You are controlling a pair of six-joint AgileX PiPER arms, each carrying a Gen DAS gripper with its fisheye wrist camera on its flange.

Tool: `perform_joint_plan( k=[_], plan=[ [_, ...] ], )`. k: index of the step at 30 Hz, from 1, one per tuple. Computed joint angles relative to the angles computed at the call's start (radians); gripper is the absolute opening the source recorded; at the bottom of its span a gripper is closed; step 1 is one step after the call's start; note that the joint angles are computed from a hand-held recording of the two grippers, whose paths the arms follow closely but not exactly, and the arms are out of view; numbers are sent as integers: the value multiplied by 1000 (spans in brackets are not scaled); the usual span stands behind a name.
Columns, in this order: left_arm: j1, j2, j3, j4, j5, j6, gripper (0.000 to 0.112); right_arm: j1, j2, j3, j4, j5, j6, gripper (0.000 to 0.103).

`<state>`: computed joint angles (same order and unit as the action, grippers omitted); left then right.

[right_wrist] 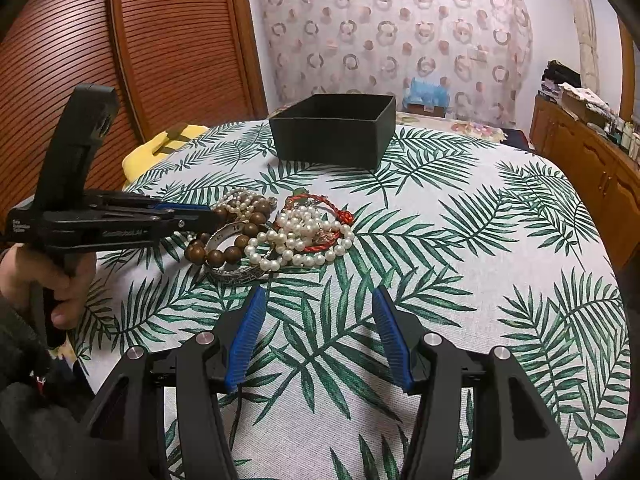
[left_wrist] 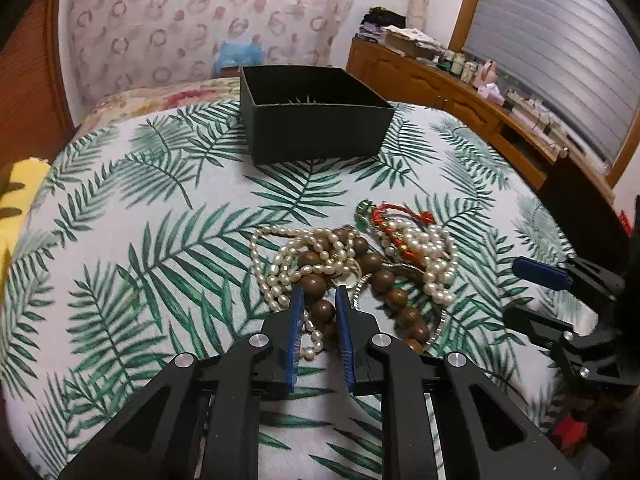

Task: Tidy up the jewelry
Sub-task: 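Lift the bead bracelet with the left gripper while the right gripper reaches the pearl necklace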

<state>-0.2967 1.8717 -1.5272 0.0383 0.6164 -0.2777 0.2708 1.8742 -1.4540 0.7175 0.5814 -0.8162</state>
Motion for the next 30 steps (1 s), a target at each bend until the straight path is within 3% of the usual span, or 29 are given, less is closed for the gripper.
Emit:
perform_joint_plan(
  k=[4, 10, 19, 30],
  plan=[
    [-29, 38, -69, 120, 64, -54, 16, 2, -3, 6, -1, -6, -1, 58],
    [-47, 76, -126, 162, 110, -38, 15, 1, -3, 7, 4, -5, -4, 58],
    [-38, -58, -42, 137, 3, -21, 12, 3, -3, 8, 4, -7, -3, 58],
    [-53, -148, -134, 128, 29, 15, 12, 2, -3, 9, 7, -4, 2, 58]
  ],
)
